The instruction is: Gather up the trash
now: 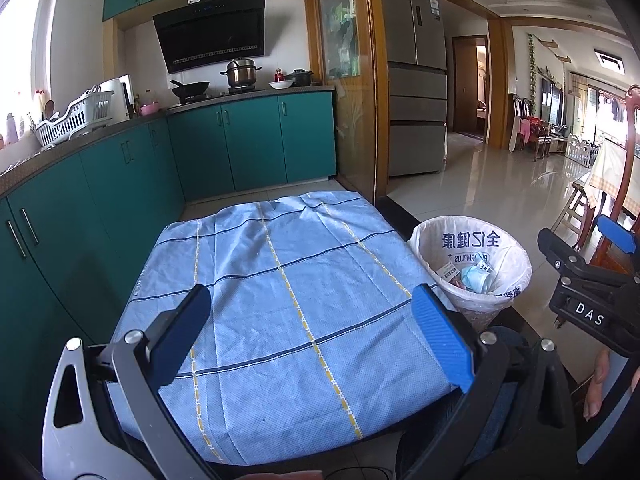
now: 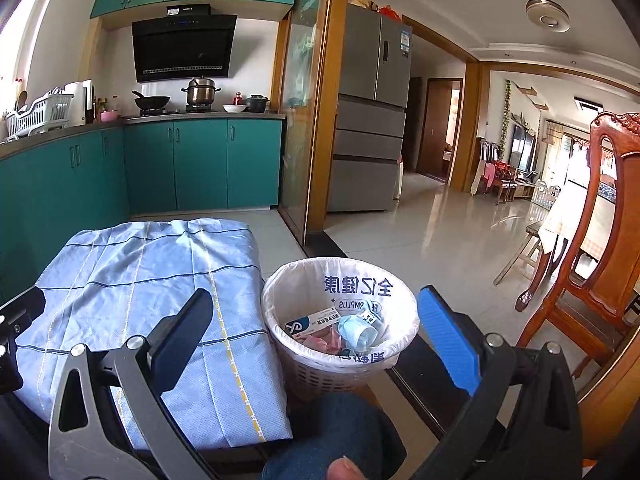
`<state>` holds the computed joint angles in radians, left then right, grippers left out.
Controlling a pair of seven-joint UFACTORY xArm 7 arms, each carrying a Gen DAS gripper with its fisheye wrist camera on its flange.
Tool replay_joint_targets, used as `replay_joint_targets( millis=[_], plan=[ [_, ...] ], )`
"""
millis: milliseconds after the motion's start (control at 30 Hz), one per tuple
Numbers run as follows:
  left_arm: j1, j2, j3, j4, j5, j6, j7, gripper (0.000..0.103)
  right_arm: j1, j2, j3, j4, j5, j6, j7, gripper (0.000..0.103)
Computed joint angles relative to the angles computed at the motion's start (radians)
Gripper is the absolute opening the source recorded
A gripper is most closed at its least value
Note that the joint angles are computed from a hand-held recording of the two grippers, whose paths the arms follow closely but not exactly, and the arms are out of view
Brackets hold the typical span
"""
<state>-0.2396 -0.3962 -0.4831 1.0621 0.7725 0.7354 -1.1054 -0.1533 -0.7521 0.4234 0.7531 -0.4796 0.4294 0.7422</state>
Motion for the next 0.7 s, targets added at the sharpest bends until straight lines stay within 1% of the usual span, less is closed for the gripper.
replay_joint_targets(
  millis=[700],
  plan=[
    [-0.015,0.031,0.024,-0.003,-0.004,-0.01,-0.005,0.1,-0.008,0.038,0.007,0.01,-0.035,0.005,0.029,0.1]
  ],
)
